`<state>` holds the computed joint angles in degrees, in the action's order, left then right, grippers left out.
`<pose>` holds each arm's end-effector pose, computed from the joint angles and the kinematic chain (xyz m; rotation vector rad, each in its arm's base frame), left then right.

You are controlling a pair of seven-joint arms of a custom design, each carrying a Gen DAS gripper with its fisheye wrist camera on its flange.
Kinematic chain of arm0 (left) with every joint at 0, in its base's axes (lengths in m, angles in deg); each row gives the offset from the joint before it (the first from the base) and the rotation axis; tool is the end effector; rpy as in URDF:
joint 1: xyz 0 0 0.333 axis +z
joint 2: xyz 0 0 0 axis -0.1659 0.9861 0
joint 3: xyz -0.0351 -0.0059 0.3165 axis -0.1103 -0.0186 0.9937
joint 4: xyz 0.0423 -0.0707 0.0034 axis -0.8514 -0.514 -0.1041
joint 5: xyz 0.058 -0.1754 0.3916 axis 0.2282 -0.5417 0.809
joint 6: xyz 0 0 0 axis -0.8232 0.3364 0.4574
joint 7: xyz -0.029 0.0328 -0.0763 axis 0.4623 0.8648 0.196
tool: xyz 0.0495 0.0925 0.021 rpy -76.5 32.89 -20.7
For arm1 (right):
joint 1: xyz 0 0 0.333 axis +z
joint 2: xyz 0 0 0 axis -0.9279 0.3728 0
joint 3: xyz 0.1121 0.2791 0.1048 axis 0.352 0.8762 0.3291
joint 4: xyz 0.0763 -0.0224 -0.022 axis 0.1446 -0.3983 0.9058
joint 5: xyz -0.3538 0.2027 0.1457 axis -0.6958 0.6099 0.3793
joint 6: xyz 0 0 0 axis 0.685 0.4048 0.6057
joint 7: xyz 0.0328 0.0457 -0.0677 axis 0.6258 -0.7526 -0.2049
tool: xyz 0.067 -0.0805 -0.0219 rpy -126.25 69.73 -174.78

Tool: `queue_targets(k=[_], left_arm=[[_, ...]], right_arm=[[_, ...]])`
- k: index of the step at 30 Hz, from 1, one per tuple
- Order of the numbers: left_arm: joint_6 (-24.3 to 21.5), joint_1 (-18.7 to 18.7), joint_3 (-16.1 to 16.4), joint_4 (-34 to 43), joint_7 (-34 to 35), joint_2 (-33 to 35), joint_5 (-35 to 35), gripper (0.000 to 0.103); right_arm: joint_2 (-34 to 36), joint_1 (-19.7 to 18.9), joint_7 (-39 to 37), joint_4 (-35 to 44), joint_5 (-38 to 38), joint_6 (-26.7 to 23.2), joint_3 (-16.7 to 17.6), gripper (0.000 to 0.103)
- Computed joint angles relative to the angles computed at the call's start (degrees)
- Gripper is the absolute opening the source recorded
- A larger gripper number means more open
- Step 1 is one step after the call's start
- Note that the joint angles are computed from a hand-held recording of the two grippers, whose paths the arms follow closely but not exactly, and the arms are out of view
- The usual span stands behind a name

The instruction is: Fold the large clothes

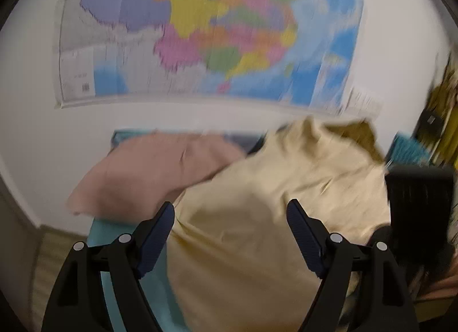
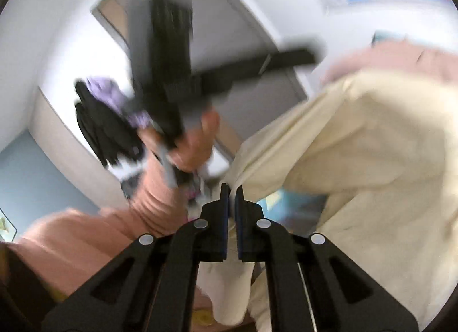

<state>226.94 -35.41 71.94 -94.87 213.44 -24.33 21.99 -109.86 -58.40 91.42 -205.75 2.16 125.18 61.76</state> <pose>0.4489 -0.1669 0.6264 -1.1699 2.2953 -1.3166 0.4117 0.0316 0.5792 -1.7234 0.9476 0.2755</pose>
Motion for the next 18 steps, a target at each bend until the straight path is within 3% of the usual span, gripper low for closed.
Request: queue_targets(k=[2,6,10,14,17,18], left_arm=[[-0.3,-2.3,1.9,0.7,2.6,-0.6,-4.1,0.081],[1.6,-3.9,0.6,1.5,4.8,-0.1,-6.7,0.081],[0.6,-4.3,-1.0,3.2,5.8,3.5,-7.1,0.081],[1.4,-0.4,-7.6,5.1,-0.5,10.4,1.0,0.081],[-2.1,1.5,-10.6,7.6,-6.2,16.1,7.2,0.081],[-2.9,2.1,-11.6,8.2,-7.9,17.4,9.2,0.08]], right_arm=[[-2.6,-2.9,-0.2,1.5,-2.8,1.7,-0.8,0.004],[-7.0,-10.9,3.5,3.3,-12.2,5.0,-3.0,0.004],[-9.4,-19.3,9.9,1.9,-22.7,8.4,-4.4,0.003],[-7.0,-24.9,13.4,-0.1,-29.4,9.1,-7.7,0.001],[-5.9,-27.2,15.1,-4.0,-29.5,11.7,-8.2,0.002],[-5.7,-27.6,14.7,-5.1,-29.3,12.6,-9.0,0.007]])
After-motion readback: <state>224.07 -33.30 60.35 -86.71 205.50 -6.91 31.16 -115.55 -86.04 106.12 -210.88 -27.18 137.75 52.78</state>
